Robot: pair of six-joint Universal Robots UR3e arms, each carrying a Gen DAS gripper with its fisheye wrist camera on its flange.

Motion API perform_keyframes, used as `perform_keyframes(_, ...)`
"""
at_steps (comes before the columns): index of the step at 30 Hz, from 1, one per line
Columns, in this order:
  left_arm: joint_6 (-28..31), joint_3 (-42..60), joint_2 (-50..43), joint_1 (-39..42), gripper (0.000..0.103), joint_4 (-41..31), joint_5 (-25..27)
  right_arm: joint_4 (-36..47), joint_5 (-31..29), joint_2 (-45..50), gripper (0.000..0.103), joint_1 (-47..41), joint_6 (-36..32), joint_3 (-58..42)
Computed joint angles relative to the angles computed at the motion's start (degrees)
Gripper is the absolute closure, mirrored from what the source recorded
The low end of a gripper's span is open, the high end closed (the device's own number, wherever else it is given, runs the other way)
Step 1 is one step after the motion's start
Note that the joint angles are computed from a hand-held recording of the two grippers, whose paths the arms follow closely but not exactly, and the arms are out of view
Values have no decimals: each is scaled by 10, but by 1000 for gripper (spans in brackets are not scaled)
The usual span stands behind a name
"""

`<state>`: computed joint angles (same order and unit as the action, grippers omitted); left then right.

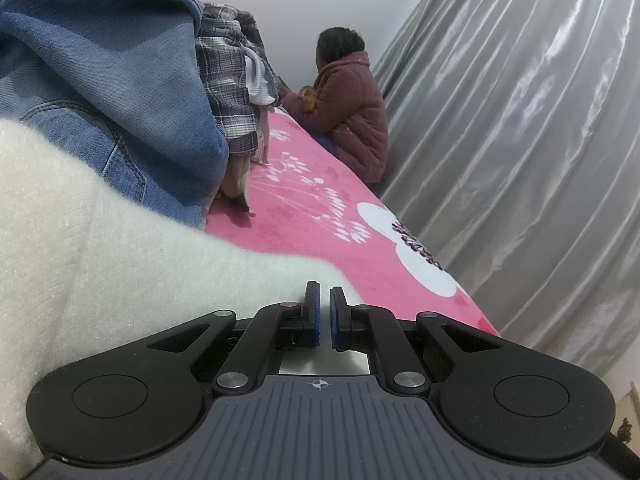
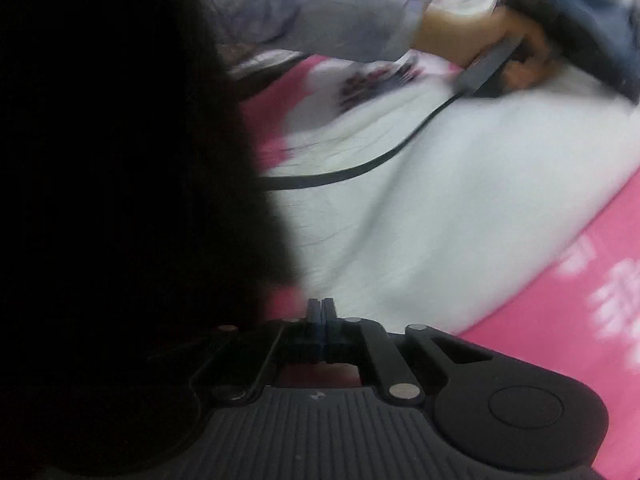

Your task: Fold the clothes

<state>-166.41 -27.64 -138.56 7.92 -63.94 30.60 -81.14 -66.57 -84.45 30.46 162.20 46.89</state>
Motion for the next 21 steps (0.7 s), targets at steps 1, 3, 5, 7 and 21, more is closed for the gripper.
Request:
perform_keyframes(1, 1, 0, 0, 1, 96, -1, -1, -39, -34, -2, 100, 9, -5, 1)
perform_keyframes(3, 2, 1, 0, 1, 96, -2, -1, -105, -49, 7, 99, -12, 30, 5)
perform_keyframes(5, 2, 2, -1, 1, 96, -2, -3, -193, -40, 24, 99, -43, 90, 31)
perform_keyframes(7, 1, -3, 1, 1, 96, 1, -3, -288, -64, 61, 99, -36, 96, 49)
perform_keyframes(21, 10, -7, 2, 6, 92, -7, -24, -246, 17, 8, 99, 25, 100, 147)
